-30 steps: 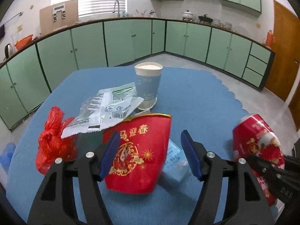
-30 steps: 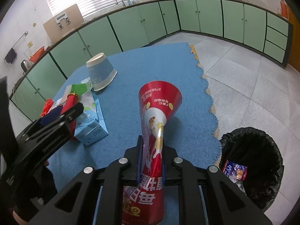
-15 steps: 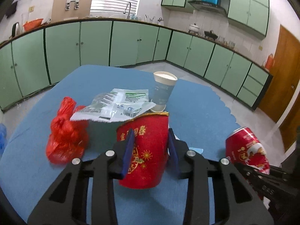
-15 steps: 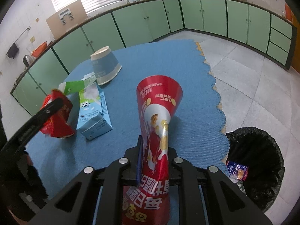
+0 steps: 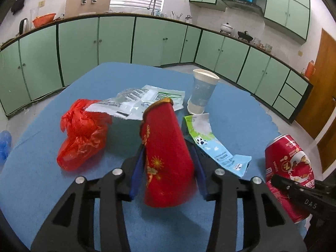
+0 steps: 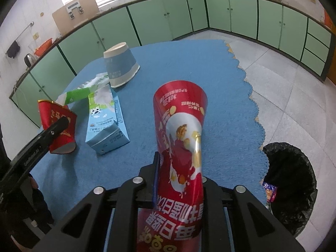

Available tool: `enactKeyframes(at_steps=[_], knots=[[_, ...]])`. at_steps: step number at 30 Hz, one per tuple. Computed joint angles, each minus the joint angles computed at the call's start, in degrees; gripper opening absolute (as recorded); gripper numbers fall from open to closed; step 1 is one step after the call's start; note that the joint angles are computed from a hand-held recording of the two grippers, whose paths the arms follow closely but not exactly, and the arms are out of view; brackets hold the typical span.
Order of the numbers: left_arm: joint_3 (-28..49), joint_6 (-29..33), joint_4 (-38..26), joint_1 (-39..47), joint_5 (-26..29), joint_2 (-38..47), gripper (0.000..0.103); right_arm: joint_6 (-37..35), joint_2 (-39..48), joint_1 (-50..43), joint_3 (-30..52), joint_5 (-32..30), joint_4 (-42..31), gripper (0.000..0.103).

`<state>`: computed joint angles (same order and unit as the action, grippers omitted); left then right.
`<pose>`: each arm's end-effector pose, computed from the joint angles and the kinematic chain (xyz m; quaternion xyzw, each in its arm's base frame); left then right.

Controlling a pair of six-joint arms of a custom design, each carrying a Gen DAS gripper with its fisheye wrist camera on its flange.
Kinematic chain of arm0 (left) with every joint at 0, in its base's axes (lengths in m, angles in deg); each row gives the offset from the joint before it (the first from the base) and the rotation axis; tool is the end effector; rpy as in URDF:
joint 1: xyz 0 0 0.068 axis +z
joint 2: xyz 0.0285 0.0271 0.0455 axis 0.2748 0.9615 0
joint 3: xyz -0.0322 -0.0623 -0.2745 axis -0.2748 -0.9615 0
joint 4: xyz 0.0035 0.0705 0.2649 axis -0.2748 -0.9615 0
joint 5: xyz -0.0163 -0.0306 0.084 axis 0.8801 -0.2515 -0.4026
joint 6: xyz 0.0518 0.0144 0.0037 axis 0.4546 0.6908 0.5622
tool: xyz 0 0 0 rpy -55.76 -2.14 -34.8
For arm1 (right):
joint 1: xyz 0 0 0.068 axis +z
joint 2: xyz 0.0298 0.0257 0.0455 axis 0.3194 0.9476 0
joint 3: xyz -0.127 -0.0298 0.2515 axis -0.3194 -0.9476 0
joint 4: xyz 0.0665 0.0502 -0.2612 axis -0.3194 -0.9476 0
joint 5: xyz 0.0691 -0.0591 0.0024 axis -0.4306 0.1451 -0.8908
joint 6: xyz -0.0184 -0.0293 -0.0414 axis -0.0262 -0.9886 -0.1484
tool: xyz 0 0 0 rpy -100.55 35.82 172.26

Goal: Collect trash
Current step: 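Grasp the red paper cup with the left tool while the right tool holds the can, then carry the cup and can over the black bin and open both tools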

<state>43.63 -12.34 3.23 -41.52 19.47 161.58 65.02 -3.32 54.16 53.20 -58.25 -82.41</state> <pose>0.1542 -0.2062 0.1905 0.0058 0.9028 -0.0975 0.4188 0.1707 0.1122 0.1664 0.0475 0.9418 0.1026 0.3167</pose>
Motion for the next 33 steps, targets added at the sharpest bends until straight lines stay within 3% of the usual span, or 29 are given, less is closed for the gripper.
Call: enactKeyframes(at_steps=[8, 17, 33], knots=[[-2.01, -0.69, 0.49, -2.3, 0.72, -4.34, 0.036, 0.06, -4.16, 4.0, -0.05, 3.58, -2.3, 0.009], [-0.86, -2.27, -4.18, -11.2, -3.31, -8.72, 0.036, 2.26, -12.61, 7.78, 0.54, 7.11, -9.71, 0.006], [8.36, 1.18, -0.33, -20.46, -5.9, 1.94, 0.036, 12.01, -30.05, 15.36, 2.36, 16.38, -29.6, 0.005]])
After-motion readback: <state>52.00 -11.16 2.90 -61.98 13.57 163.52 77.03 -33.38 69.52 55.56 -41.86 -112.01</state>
